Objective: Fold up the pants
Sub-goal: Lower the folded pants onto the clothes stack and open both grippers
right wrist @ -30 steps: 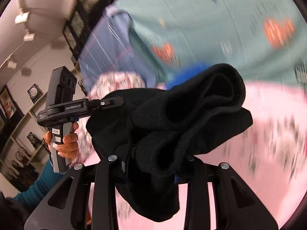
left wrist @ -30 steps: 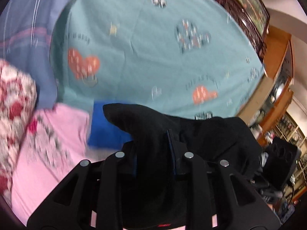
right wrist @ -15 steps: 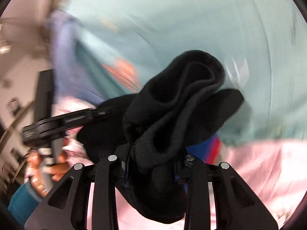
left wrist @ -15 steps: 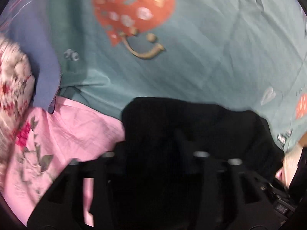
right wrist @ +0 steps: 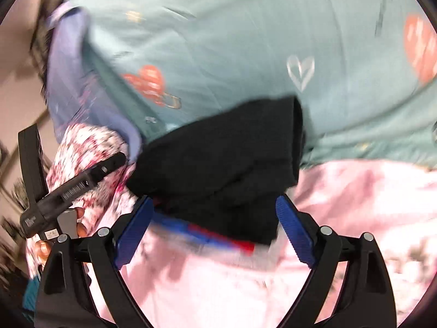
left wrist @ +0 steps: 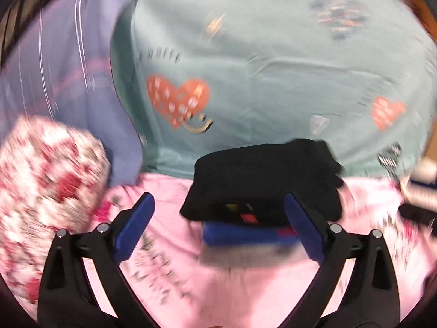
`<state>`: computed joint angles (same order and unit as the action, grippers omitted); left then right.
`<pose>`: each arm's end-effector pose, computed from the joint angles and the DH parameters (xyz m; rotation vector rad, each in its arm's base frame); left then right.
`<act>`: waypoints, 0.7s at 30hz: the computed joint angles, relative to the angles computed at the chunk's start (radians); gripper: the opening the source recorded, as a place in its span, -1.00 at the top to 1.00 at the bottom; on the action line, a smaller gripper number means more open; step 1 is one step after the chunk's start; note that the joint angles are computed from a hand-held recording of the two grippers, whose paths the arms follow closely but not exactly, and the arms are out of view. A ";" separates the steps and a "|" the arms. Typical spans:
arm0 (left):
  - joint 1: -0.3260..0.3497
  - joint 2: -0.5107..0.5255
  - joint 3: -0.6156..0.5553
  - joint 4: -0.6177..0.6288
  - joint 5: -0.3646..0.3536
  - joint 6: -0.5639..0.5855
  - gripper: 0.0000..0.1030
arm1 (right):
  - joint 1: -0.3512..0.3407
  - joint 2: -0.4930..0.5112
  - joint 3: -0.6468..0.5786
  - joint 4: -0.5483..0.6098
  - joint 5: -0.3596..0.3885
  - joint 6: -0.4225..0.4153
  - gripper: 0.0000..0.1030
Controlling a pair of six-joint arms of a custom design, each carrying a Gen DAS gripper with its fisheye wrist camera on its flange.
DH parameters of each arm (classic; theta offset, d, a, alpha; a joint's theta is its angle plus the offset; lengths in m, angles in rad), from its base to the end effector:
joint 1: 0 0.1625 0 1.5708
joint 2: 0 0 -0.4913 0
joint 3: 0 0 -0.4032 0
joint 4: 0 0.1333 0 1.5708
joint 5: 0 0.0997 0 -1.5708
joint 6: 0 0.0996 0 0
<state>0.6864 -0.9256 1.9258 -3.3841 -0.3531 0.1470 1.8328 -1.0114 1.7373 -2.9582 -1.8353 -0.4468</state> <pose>-0.3256 -0.5599 0.2645 0.4478 1.9649 -1.2602 0.2849 -0.6483 0.2967 0.8176 -2.5633 0.8859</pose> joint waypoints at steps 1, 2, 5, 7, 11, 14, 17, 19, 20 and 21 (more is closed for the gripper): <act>-0.045 0.009 0.050 -0.095 0.048 0.061 -0.96 | 0.026 -0.025 0.056 -0.084 -0.060 -0.037 -0.97; -0.077 0.018 0.080 -0.158 0.080 0.098 -0.96 | 0.051 -0.062 0.132 -0.189 -0.100 -0.095 -0.97; -0.200 0.027 0.258 -0.271 0.160 0.042 -0.96 | 0.077 -0.164 0.359 -0.503 -0.051 -0.275 -0.97; -0.239 0.019 0.343 -0.182 0.195 -0.145 -0.96 | 0.052 -0.212 0.518 -0.713 0.032 -0.370 -0.97; -0.259 0.014 0.418 0.040 0.189 -0.465 -0.96 | -0.036 -0.183 0.738 -0.981 0.089 -0.441 -0.97; -0.240 0.025 0.418 0.134 0.152 -0.590 -0.96 | -0.094 -0.110 0.797 -1.087 0.088 -0.441 -0.97; -0.226 0.050 0.419 0.154 0.140 -0.598 -0.96 | -0.148 -0.085 0.807 -1.070 0.132 -0.331 -0.97; -0.216 0.066 0.422 0.113 0.135 -0.574 -0.96 | -0.176 -0.122 0.805 -0.968 0.141 -0.265 -0.97; -0.211 0.068 0.423 0.101 0.129 -0.564 -0.96 | -0.188 -0.118 0.801 -0.959 0.142 -0.233 -0.97; -0.203 0.070 0.424 0.102 0.123 -0.563 -0.96 | -0.196 -0.107 0.800 -0.978 0.132 -0.212 -0.97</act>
